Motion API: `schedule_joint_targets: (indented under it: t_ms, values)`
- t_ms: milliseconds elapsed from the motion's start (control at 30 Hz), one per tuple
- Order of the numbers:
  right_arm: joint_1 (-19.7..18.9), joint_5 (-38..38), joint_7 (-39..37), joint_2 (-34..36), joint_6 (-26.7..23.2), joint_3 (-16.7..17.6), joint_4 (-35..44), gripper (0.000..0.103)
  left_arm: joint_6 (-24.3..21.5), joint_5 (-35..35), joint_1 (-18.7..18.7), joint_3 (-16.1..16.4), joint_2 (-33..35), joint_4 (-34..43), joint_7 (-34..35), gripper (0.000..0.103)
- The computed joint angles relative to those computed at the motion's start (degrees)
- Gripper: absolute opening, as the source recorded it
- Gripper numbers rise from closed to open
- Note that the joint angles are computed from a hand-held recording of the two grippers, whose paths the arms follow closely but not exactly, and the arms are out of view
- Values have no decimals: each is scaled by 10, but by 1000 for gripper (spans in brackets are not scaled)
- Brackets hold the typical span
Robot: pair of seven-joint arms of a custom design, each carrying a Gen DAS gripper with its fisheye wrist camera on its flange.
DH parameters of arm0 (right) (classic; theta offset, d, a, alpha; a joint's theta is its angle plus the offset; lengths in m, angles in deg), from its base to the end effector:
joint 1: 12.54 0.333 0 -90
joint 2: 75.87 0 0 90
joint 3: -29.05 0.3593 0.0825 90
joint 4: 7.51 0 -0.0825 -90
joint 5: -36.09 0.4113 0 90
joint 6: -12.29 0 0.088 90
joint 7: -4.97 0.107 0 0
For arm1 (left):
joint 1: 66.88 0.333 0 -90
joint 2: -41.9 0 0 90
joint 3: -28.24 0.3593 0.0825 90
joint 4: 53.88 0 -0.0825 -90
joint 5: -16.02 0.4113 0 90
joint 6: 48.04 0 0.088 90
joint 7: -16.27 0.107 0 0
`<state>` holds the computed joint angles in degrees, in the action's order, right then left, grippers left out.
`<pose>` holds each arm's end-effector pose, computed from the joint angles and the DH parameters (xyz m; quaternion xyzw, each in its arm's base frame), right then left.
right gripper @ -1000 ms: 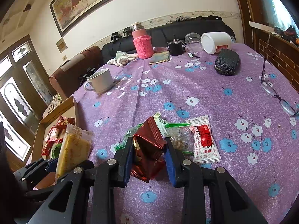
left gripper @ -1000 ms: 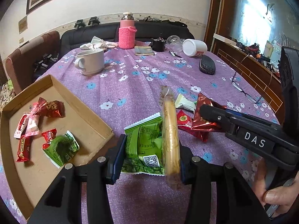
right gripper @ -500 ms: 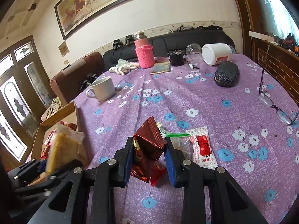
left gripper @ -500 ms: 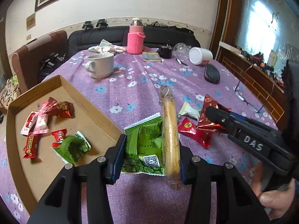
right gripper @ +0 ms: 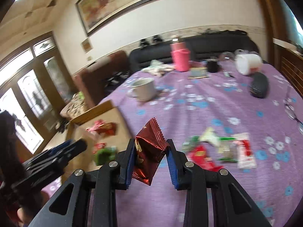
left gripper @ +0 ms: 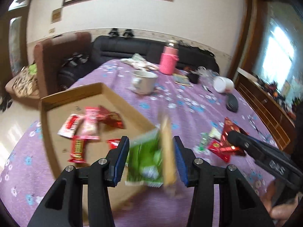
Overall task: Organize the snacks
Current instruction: 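Carry both held snacks over the cardboard box tray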
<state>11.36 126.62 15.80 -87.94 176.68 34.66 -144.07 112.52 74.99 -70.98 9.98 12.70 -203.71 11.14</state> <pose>0.4579 0.1968 0.4651 -0.7500 0.4607 -0.0911 0.4658 0.3726 -0.2058 0.4858 -0.7355 0.5052 -0.3329 0.3049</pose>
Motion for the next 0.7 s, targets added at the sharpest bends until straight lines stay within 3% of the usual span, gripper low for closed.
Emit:
schedule_joint_targets:
  t_ms: [267, 367, 700]
  values:
    - [35, -79, 63, 28, -26, 24, 10, 34, -5, -43, 14, 38, -58, -67, 15, 46]
    - [44, -117, 98, 49, -9, 35, 16, 35, 16, -62, 19, 49, -61, -83, 24, 46]
    - [48, -157, 145, 81, -23, 32, 41, 35, 54, -80, 65, 33, -86, -116, 16, 46]
